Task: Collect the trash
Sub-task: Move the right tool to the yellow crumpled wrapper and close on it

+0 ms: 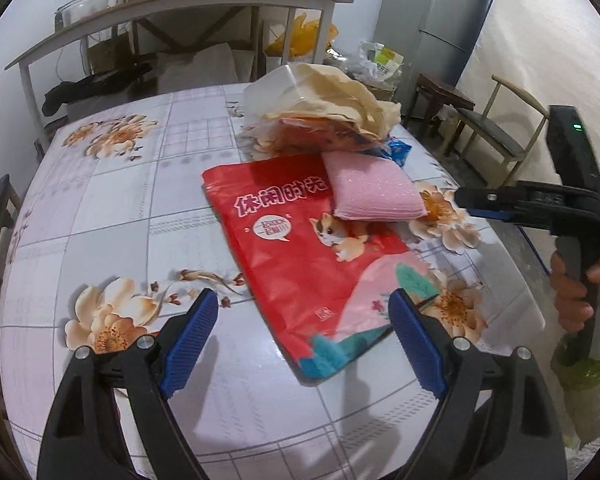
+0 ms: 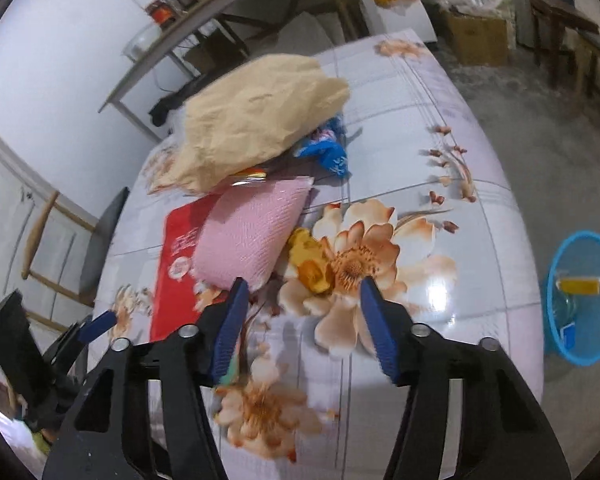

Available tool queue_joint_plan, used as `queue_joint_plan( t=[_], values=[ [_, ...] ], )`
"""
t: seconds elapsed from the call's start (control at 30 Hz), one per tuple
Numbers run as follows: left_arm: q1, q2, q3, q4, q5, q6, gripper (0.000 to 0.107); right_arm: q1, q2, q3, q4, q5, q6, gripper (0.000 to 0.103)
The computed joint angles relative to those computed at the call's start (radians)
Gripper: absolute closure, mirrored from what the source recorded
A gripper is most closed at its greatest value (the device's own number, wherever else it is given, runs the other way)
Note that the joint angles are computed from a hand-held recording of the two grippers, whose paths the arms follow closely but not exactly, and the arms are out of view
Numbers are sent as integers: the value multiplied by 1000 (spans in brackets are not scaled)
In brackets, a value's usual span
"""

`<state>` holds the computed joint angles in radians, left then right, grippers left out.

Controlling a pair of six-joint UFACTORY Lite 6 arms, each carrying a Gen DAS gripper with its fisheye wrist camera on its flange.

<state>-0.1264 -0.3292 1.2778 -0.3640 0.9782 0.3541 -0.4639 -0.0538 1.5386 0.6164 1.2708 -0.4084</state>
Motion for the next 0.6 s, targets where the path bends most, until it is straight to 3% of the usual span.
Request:
queue_joint_plan(
  t=[0.3, 0.6],
  values=[
    [3, 38, 28, -60, -22, 61, 26, 104, 100, 62, -80, -65, 86, 66],
    [-44, 81, 63, -47, -33, 34, 26, 144, 79, 34, -132, -78, 78, 78]
  ],
)
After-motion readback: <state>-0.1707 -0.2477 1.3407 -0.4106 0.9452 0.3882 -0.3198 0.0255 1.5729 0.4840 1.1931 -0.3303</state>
